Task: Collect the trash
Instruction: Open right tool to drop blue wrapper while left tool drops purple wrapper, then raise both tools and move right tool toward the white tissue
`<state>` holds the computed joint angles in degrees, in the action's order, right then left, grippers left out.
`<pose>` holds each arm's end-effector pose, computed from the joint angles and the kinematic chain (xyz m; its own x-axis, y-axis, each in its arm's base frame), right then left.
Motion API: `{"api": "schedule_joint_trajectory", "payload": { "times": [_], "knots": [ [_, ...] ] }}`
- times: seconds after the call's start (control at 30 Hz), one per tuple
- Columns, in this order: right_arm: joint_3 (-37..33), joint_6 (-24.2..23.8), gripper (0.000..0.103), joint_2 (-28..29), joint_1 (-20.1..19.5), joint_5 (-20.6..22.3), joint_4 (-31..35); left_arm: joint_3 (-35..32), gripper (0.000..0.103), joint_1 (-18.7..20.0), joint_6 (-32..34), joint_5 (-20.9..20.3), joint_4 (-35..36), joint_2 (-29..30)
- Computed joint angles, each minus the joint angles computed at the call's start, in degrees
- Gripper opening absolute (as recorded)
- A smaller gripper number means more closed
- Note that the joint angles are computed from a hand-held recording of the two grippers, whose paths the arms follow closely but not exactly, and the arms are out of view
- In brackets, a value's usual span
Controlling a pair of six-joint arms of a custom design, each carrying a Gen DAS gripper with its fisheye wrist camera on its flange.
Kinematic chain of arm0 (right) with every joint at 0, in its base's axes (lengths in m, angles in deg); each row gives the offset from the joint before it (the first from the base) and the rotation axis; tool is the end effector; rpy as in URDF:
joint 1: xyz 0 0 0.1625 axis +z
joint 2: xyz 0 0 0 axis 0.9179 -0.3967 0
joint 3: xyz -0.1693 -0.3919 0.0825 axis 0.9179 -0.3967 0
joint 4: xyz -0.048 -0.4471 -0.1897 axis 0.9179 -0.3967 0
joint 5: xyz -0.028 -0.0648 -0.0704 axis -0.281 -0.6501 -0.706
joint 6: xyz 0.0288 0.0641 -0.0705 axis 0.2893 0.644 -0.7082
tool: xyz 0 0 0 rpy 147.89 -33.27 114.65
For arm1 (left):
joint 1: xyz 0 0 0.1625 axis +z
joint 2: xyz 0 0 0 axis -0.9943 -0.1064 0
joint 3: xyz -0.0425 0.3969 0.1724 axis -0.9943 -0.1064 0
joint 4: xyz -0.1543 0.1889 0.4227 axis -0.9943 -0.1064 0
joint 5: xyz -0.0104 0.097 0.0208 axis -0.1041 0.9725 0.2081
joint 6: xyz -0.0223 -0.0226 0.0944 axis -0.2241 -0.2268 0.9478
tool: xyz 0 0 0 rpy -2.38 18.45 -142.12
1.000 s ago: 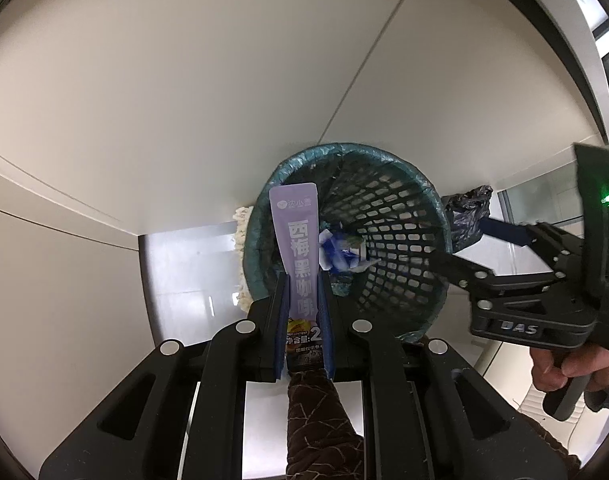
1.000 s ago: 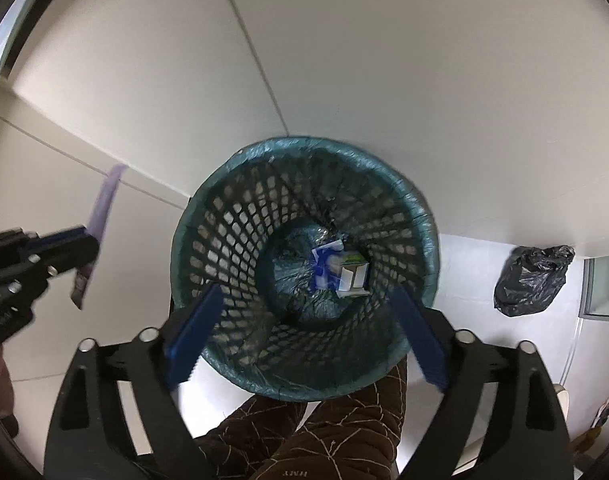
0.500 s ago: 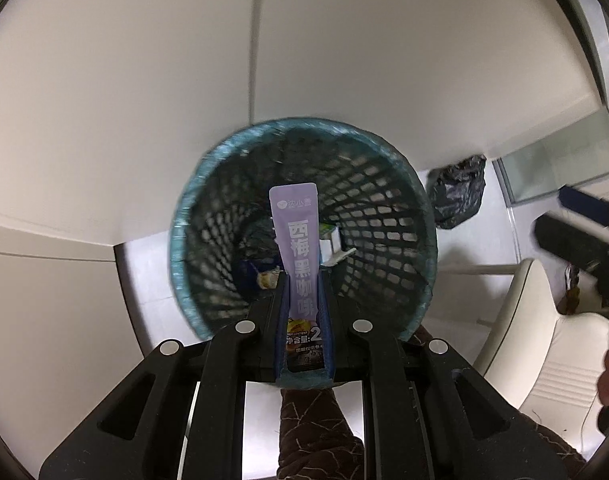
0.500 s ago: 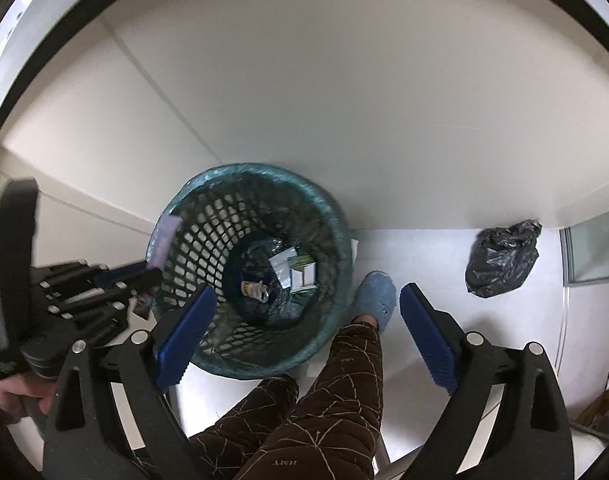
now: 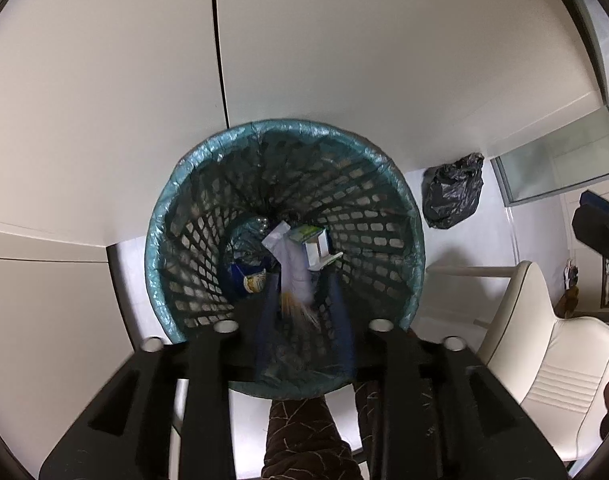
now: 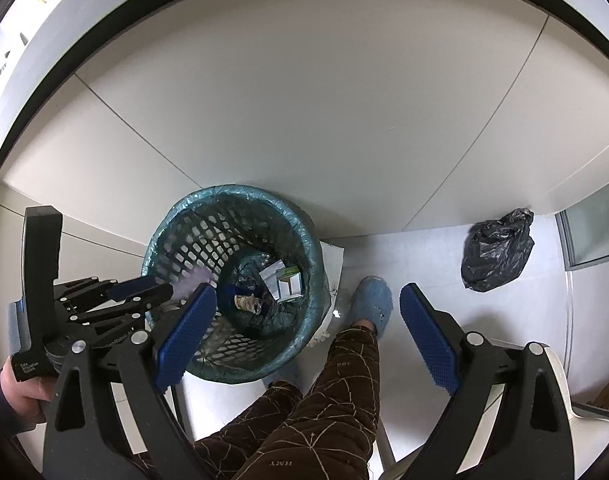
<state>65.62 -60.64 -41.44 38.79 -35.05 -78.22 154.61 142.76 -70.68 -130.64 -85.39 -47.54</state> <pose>0.2580 -0.6456 0.0927 -0.7670 -0.2810 0.5769 -0.3883 0.9190 -0.0686 -0.1321 -0.5873 0.1570 -0.8265 -0.1041 -0.5532 0.0151 0.9783 -0.2067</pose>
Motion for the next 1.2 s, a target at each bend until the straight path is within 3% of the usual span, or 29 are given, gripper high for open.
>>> {"api": "schedule_joint_trajectory", "payload": {
  "times": [0.17, 0.43, 0.9, 1.2],
  "knots": [
    [-0.12, -0.81, 0.089, -0.36, 0.17, 0.26, -0.51, 0.31, 0.064, -0.95, -1.12, 1.44, -1.03, -0.80],
    [-1.49, -2.03, 0.089, -0.62, 1.33, 0.63, -1.55, -0.90, 0.097, -3.79, -4.03, 4.54, 1.10, -4.04],
    [-9.80, -5.43, 0.089, 0.21, 6.37, 0.42, -2.75, -7.79, 0.097, -9.15, -5.84, 12.31, 8.64, -9.86],
    [-19.97, -4.80, 0.089, 4.38, 8.54, 1.10, 0.65, -14.77, 0.097, -9.93, -3.37, 17.08, 8.62, -8.10]
  ]
}}
